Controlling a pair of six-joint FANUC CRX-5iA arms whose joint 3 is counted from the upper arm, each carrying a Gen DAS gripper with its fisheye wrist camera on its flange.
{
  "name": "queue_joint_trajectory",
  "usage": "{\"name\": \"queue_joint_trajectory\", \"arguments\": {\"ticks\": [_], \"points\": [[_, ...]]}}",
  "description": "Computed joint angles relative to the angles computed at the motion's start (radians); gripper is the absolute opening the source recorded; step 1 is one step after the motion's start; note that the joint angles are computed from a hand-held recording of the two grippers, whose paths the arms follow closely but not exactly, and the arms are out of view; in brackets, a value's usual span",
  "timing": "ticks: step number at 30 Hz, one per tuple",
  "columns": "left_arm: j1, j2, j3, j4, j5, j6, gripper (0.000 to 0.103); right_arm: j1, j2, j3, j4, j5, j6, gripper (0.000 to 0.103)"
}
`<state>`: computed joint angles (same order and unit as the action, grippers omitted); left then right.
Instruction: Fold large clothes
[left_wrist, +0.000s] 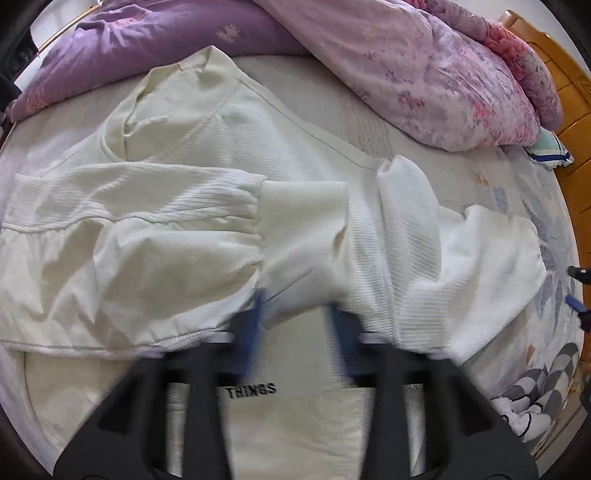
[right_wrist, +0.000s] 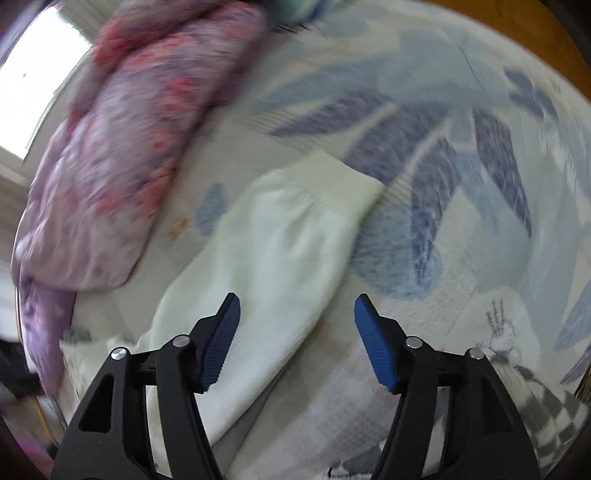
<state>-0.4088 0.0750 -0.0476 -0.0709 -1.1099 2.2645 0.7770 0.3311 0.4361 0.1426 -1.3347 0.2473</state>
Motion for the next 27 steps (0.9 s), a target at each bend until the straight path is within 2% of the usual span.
{"name": "queue_joint_trajectory", "arguments": {"ticks": [2, 5, 8, 10, 12, 13, 15, 17, 19, 22, 27], "points": [[-0.001, -0.010, -0.017, 0.024, 0.043, 0.006, 0.070, -0.023, 0.009, -0.010, -0.037, -0.001, -0.006, 0.062], [0.010, -0.013, -0.040, 0.095, 0.108, -0.017, 0.076, -0.047, 0.007, -0.072, -0.056, 0.053, -0.031, 0.062], [-0.009, 0.012, -0.005, 0.059, 0.074, 0.009, 0.079, -0.051, -0.025, -0.164, -0.036, 0.189, -0.045, 0.062], [-0.007, 0.039, -0.001, 0.074, 0.053, 0.012, 0.079, -0.048, -0.047, -0.225, -0.005, 0.278, -0.069, 0.062], [-0.005, 0.062, 0.002, 0.090, 0.025, 0.008, 0.079, -0.042, -0.055, -0.259, 0.042, 0.324, -0.106, 0.061], [-0.005, 0.069, 0.000, 0.095, 0.015, 0.004, 0.079, -0.037, -0.054, -0.267, 0.068, 0.330, -0.114, 0.048], [-0.006, 0.086, -0.003, 0.104, 0.001, 0.004, 0.079, -0.028, -0.035, -0.243, 0.092, 0.287, -0.100, 0.033], [0.001, 0.100, -0.014, 0.136, -0.001, -0.011, 0.079, -0.024, -0.024, -0.231, 0.125, 0.262, -0.102, 0.013], [0.003, 0.113, -0.015, 0.147, -0.006, -0.021, 0.079, -0.022, -0.039, -0.251, 0.144, 0.288, -0.109, 0.006], [0.009, 0.103, -0.028, 0.161, 0.014, -0.035, 0.080, -0.002, -0.050, -0.252, 0.204, 0.289, -0.105, 0.005], [0.035, 0.088, -0.058, 0.205, 0.035, -0.065, 0.086, 0.030, -0.051, -0.229, 0.294, 0.294, -0.104, 0.004]]}}
